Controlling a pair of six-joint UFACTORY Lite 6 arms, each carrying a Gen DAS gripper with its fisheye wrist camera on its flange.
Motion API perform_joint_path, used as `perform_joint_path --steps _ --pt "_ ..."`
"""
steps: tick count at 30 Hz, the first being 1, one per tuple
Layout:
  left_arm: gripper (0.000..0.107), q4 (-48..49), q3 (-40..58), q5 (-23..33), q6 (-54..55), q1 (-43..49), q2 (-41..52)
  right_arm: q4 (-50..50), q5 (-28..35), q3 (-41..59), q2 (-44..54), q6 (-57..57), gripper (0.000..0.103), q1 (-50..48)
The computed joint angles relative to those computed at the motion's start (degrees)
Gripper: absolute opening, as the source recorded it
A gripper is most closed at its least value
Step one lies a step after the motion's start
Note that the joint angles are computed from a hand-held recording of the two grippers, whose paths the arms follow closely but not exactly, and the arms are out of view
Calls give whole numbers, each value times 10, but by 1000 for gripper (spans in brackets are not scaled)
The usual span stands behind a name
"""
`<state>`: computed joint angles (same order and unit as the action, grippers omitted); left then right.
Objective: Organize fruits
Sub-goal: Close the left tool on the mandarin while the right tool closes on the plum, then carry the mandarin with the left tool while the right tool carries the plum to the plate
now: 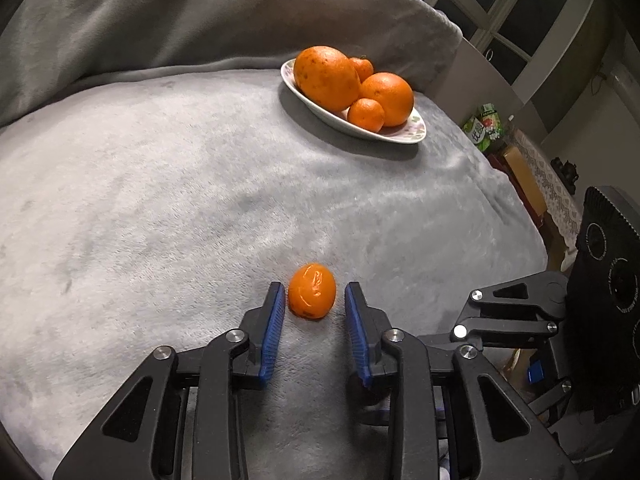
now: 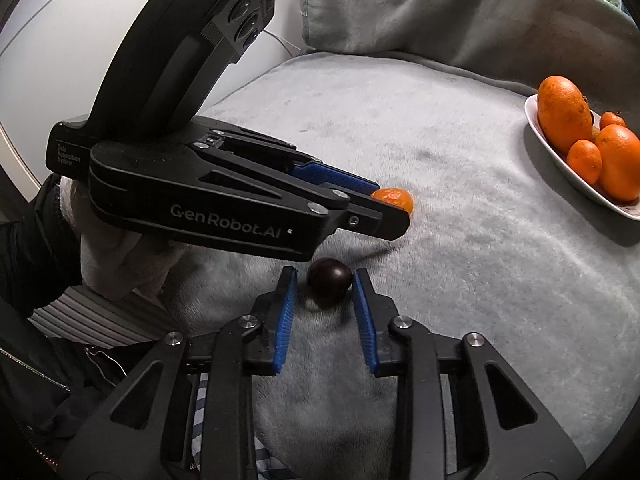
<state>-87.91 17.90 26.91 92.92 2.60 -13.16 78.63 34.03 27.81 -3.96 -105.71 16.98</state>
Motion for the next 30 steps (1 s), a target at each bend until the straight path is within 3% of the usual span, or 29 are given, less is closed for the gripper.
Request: perform_joint_path --steps 13,30 --pt "21 -7 -3 5 -3 21 -21 -10 26 6 -9 0 23 -31" --pt "20 -26 69 10 -25 7 -12 -52 111 63 -19 10 23 -200"
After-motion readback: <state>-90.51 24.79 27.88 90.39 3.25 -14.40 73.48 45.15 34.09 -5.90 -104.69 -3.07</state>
